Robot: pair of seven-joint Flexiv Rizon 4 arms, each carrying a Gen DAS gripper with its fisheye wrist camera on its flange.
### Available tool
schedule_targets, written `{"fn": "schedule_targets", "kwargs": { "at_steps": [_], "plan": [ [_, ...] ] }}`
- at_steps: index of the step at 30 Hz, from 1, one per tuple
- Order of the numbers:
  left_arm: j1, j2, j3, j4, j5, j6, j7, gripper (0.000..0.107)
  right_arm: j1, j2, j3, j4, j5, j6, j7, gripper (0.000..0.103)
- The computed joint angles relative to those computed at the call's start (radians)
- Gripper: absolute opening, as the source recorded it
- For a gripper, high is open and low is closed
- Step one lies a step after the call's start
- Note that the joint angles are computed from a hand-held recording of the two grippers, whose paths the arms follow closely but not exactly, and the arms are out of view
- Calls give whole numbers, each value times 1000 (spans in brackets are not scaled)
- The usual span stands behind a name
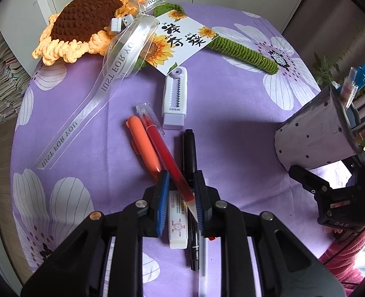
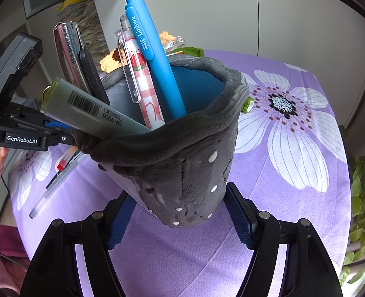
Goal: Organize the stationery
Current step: 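Lower the left gripper onto the red clear-barrel pen and grasp it, then lift the red pen and carry it above the grey cup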
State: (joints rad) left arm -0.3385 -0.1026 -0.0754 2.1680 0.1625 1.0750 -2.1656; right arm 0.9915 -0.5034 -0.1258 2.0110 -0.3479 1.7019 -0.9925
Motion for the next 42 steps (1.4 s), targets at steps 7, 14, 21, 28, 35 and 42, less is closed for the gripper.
{"fn": "schedule_targets", "kwargs": {
  "at_steps": [7,14,21,28,35,42],
  "plan": [
    [-2,35,9,-3,83,-65,-49,8,-1,0,1,-1,0,-1,0,72],
    [34,85,11,38,117,-135,-98,7,0,0,0,-1,0,-1,0,72],
    [45,126,-10,73,119,-159,-57,8,-1,0,1,-1,1,-1,-1,72],
    [22,94,-37,42,118,-163,18,7,-1,0,2,-2,1,-1,-1,72],
    [32,88,-17,37,93,-137,-10,13,-3,-1,4,2,6,4,-6,73],
    [28,48,-22,-45,179,-137,-25,47,-4,-2,6,0,9,3,-8,73]
  ]
}}
